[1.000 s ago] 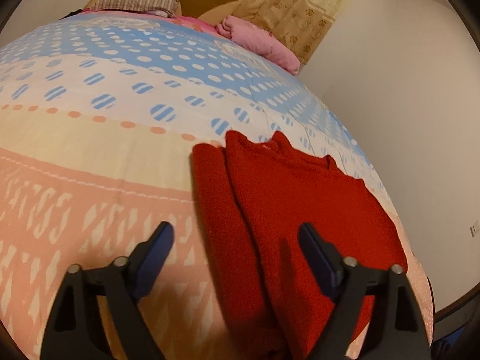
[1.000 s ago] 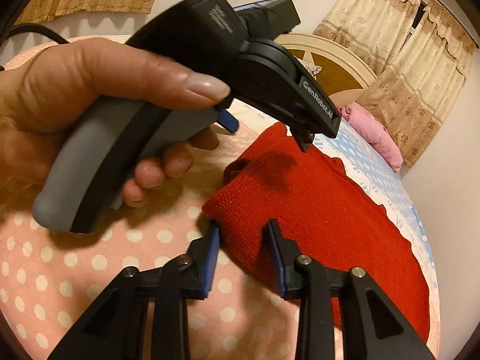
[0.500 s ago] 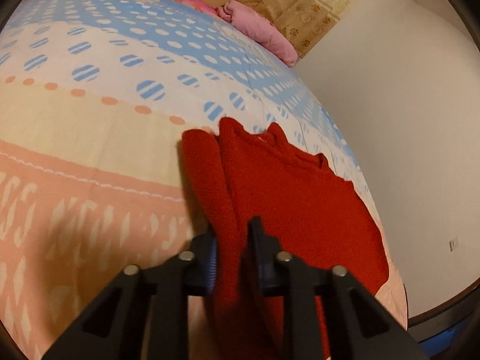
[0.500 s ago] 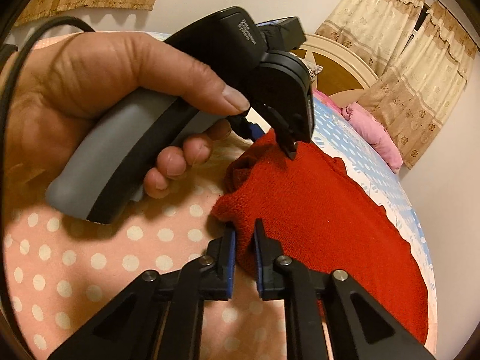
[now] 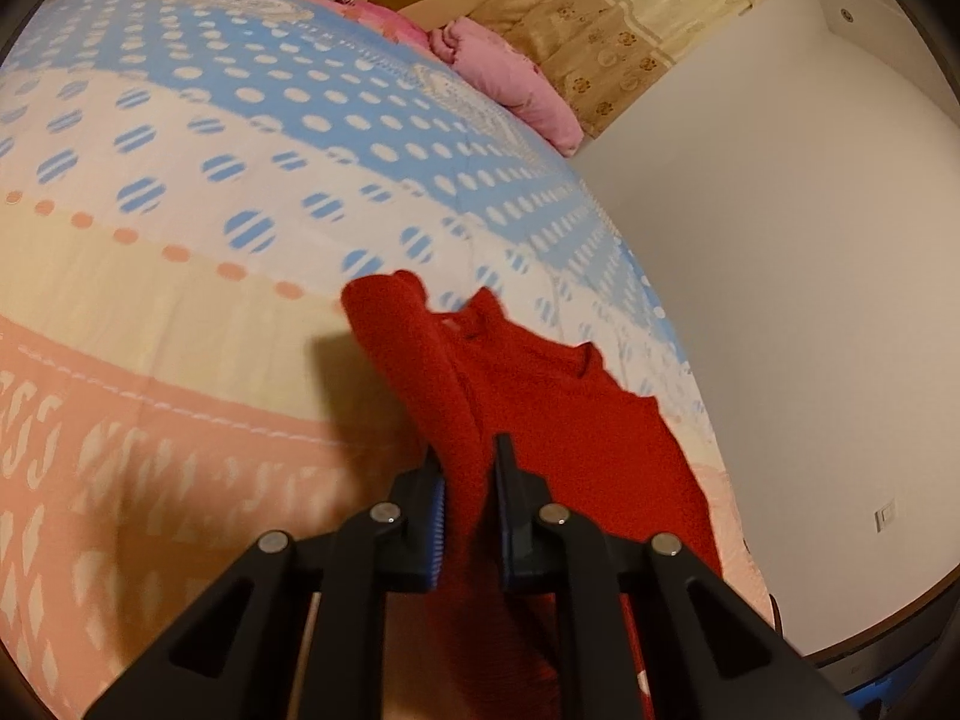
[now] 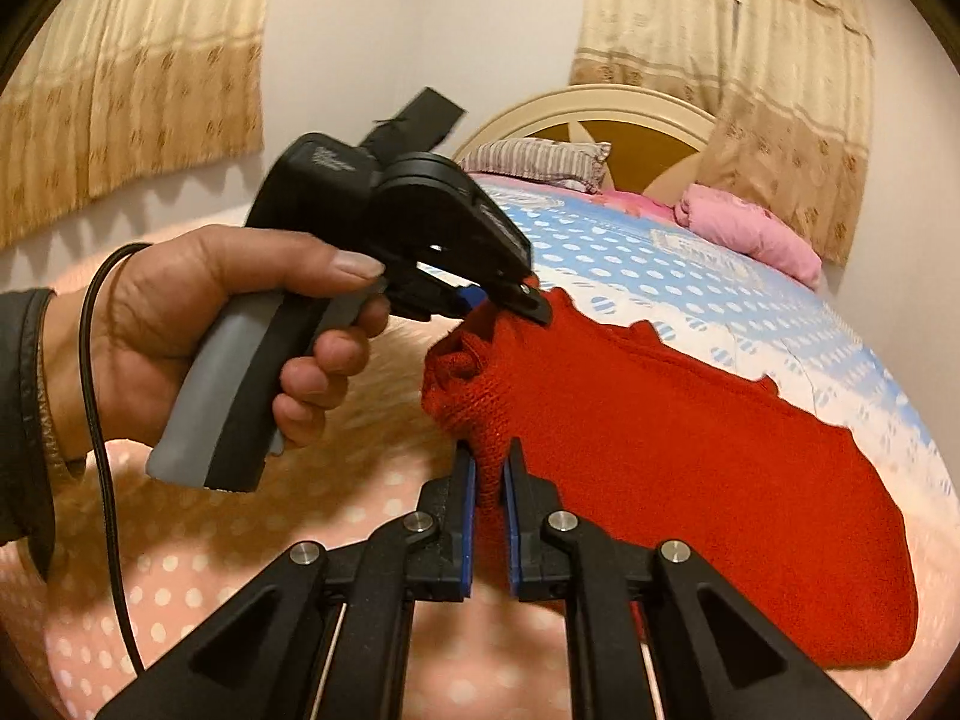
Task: Fold small clothes
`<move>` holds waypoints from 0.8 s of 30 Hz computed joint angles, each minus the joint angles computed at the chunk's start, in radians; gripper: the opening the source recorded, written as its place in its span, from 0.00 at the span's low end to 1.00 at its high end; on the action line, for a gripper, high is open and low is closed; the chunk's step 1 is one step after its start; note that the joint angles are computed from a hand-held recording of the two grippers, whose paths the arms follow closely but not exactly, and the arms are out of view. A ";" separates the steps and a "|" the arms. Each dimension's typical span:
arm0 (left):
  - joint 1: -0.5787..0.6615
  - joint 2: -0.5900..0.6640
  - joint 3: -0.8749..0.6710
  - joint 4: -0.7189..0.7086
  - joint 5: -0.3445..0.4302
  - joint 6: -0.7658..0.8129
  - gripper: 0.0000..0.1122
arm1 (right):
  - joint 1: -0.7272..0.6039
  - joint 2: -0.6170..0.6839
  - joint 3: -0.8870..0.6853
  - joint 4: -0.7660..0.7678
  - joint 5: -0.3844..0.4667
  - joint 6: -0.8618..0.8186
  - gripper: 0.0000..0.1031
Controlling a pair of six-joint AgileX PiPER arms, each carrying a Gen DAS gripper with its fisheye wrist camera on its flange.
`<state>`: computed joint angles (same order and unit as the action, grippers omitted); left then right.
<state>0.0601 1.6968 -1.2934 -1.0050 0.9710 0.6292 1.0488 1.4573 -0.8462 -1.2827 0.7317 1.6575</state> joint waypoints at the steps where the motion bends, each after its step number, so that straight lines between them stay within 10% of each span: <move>1: -0.016 -0.010 -0.005 0.006 -0.008 -0.018 0.13 | -0.013 -0.025 0.019 -0.008 -0.013 0.018 0.07; 24: -0.346 -0.022 -0.188 0.138 -0.109 -0.279 0.12 | -0.280 -0.502 0.330 -0.013 -0.217 0.124 0.06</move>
